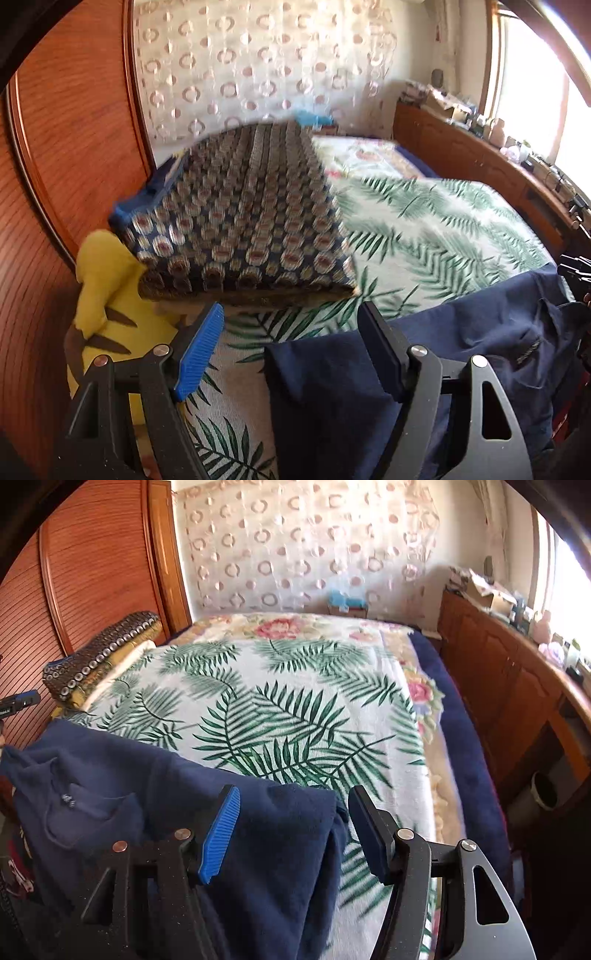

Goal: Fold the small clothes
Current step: 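Open both tools and release the folded shirt, then grasp the folded navy shirt edge with both tools and lift it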

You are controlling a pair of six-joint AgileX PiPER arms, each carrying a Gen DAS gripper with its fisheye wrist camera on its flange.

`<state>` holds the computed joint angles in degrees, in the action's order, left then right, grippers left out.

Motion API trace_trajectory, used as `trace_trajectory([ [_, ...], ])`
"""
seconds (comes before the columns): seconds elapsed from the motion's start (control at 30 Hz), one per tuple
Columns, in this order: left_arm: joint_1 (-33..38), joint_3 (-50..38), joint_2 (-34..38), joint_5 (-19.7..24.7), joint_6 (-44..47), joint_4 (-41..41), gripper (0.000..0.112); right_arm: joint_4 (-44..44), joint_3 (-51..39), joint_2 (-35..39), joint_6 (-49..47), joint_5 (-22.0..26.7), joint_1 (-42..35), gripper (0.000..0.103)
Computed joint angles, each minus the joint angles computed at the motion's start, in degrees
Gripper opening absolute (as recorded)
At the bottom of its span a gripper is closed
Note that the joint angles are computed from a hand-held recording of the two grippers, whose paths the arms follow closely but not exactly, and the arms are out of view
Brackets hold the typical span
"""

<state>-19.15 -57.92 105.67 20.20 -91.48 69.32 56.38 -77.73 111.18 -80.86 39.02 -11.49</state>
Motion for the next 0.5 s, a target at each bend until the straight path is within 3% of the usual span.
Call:
trace_trajectory([
  [0.07,1.5,-0.7,2.0,-0.9,4.1,-4.7,0.076,-2.0,-1.0,1.1,2.2,-1.5,1.3,0.063],
  [0.33,2.9,1.0,6.2,-6.3,4.9,-7.2,0.071,-5.4,-4.1,4.4,6.5,-0.6,2.8,0.065],
  [0.4,2.2,1.3,6.7,-6.0,0.9,-2.8,0.067,-5.2,-4.3,4.4,5.9,-0.3,2.7,0.067],
  [0.5,1.4,0.9,6.5,-5.8,4.8,-5.9,0.055,-7.3,-6.4,5.8,6.5,-0.1,3.2,0.067],
])
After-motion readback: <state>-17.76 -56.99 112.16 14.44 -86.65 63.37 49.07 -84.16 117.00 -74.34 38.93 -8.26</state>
